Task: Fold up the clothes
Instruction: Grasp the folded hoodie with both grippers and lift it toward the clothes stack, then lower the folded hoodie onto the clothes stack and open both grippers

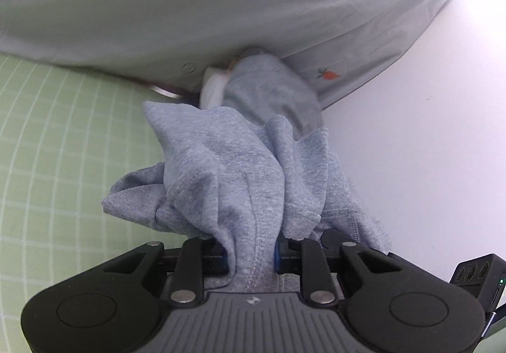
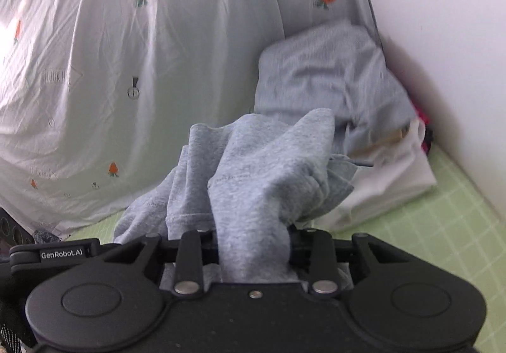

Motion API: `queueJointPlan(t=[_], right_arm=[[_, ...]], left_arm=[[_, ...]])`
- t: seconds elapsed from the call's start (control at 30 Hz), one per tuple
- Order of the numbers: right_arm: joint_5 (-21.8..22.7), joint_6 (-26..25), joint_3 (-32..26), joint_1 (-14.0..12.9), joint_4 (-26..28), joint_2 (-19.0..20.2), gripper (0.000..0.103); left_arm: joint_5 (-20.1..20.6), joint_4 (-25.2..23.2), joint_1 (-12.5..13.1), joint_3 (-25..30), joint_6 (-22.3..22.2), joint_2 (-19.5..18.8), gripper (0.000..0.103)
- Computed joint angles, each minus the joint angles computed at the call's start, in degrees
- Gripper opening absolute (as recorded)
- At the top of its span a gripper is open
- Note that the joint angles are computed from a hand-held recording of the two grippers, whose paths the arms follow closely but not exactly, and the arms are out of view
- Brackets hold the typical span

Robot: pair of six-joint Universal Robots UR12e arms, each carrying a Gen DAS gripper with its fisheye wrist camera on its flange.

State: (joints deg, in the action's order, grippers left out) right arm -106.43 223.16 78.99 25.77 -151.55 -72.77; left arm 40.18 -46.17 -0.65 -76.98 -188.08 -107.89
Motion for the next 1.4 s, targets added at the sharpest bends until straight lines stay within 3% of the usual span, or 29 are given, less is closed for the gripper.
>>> queueJointPlan(t=[0.17, 0.23, 0.3, 0.33, 0.37, 0.43, 0.47, 0.5, 0.53, 0.57, 0.6, 0.67, 0.7, 0.77, 0.83, 0.93, 1.03, 1.17, 1.3, 1.4], right_arm=[[-1.0, -6.3, -0.8, -5.1, -9.0, -0.4, 0.033], [-3.4, -8.8, -3.0, -6.8, -9.1, 1.2, 0.033], [-6.3, -12.4, -5.9, -8.5, -8.0, 3.7, 0.043], [-8.3, -14.7, -7.5, -9.4, -6.1, 5.3, 0.059], [-10.8, -16.0, -9.2, -10.0, -3.1, 6.9, 0.068], [-16.2, -16.1, -13.3, -10.1, 6.5, 9.5, 0.067], [-18.7, -16.7, -14.6, -10.1, 8.8, 10.6, 0.067], [-21.2, -17.5, -15.0, -9.9, 8.7, 11.4, 0.069], [-23.8, -18.0, -14.6, -9.1, 6.2, 11.6, 0.078], [-26.2, -19.9, -13.7, -8.4, 1.4, 11.9, 0.089], [-27.2, -22.6, -12.6, -7.9, -4.6, 12.3, 0.092], [-24.5, -25.8, -11.2, -7.7, -12.7, 12.5, 0.093], [-21.3, -25.7, -10.7, -8.1, -13.5, 12.4, 0.093], [-15.3, -23.5, -10.6, -9.1, -10.8, 12.6, 0.093], [-13.2, -22.4, -11.7, -9.7, -7.8, 13.8, 0.098], [-13.7, -22.7, -13.2, -9.9, -6.4, 15.0, 0.103], [-13.7, -21.4, -13.5, -9.8, -4.1, 14.3, 0.103], [-17.5, -22.4, -12.2, -8.3, -3.6, 13.1, 0.103], [-21.3, -20.9, -8.3, -5.9, -7.1, 10.1, 0.103], [-21.6, -18.1, -5.8, -4.3, -4.6, 7.5, 0.103]], left_arm=[[-2.0, 9.7, -3.0, 12.0, -8.7, -8.2, 0.025], [1.3, 11.1, -4.6, 18.2, -9.8, -12.4, 0.026], [10.6, 9.1, -6.5, 23.4, -8.3, -15.5, 0.036], [16.3, 7.2, -7.6, 26.2, -7.2, -17.2, 0.039], [21.7, 4.0, -8.5, 28.5, -5.9, -18.4, 0.043], [28.2, -1.6, -9.5, 31.5, -3.9, -20.1, 0.044], [30.7, -3.9, -9.9, 32.9, -3.3, -20.9, 0.046], [30.7, -3.8, -9.9, 32.0, -3.8, -20.7, 0.053], [30.4, -3.6, -9.7, 31.0, -4.3, -20.4, 0.056], [30.2, -3.3, -9.6, 30.1, -4.7, -20.1, 0.059], [30.5, -3.1, -9.7, 29.7, -4.8, -20.1, 0.059], [32.2, -2.6, -10.0, 28.7, -5.7, -19.8, 0.059], [32.7, -2.8, -10.1, 28.9, -6.2, -20.0, 0.060], [32.8, -4.3, -10.2, 30.2, -6.3, -20.9, 0.061], [33.5, -5.0, -10.2, 31.2, -5.5, -21.5, 0.065], [35.7, -4.7, -10.3, 31.9, -4.2, -21.6, 0.071], [36.2, -1.4, -9.4, 28.7, -1.5, -19.7, 0.080], [35.7, 3.3, -8.5, 22.7, 3.4, -16.2, 0.094], [34.4, 5.7, -8.0, 16.1, 7.5, -11.7, 0.095], [33.0, 6.5, -7.9, 11.5, 9.0, -8.4, 0.099]])
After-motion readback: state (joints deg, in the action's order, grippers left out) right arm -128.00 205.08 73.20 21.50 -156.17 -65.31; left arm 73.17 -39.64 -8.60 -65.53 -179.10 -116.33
